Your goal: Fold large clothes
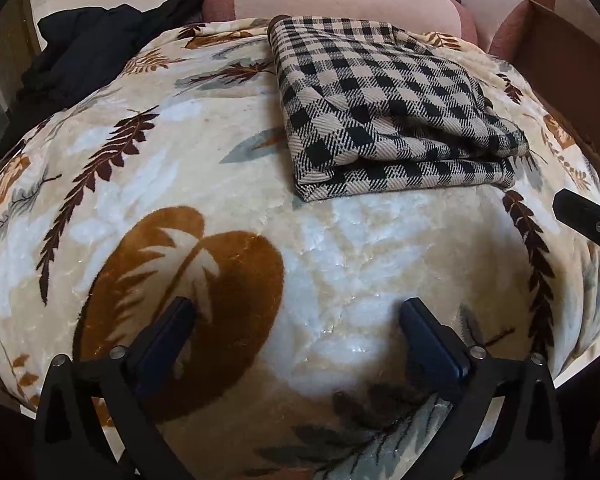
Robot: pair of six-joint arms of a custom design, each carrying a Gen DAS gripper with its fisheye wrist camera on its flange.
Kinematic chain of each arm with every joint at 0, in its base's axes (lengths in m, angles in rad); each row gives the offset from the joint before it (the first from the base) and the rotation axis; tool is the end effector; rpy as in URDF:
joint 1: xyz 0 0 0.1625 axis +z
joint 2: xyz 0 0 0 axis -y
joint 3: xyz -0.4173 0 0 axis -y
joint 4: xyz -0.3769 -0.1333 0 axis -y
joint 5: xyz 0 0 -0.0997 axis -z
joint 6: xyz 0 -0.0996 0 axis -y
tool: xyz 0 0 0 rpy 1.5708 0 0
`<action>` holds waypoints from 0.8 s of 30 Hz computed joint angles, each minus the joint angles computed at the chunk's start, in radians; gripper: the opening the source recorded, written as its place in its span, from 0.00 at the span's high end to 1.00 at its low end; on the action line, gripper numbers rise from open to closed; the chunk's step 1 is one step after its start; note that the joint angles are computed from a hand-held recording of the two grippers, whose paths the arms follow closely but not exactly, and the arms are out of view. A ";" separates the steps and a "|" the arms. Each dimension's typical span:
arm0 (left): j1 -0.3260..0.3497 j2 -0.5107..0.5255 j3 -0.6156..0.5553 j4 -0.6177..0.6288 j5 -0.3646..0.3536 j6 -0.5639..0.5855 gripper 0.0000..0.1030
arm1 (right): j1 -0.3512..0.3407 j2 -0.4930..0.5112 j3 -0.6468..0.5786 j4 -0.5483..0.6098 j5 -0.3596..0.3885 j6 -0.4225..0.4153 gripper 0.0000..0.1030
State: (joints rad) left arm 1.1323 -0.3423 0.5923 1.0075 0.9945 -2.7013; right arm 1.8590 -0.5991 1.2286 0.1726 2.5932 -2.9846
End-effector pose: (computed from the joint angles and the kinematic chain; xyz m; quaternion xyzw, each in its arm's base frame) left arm -0.1228 -0.7036 0.0991 0.3627 0.8759 -0.1493 0.2808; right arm 0.2207 -0.5747 0.0693 -0.1300 -0.8188 0.4191 0.3701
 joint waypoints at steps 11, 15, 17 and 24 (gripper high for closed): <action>-0.026 -0.157 0.204 -0.188 0.026 0.019 0.00 | 0.012 0.020 -0.017 -0.025 0.112 -0.041 0.34; -0.027 -0.159 0.198 -0.164 0.039 0.001 0.00 | 0.021 0.047 -0.047 -0.028 0.142 -0.088 0.33; -0.027 -0.155 0.188 -0.147 0.042 -0.017 0.00 | 0.024 0.062 -0.063 -0.025 0.152 -0.112 0.32; -0.023 -0.134 0.147 -0.092 0.040 -0.067 0.00 | 0.026 0.081 -0.085 -0.024 0.161 -0.149 0.31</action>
State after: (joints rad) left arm 1.1090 -0.4759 0.7392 0.9153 1.0347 -2.7685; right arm 1.8855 -0.5183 1.1437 0.1487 2.7541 -3.1337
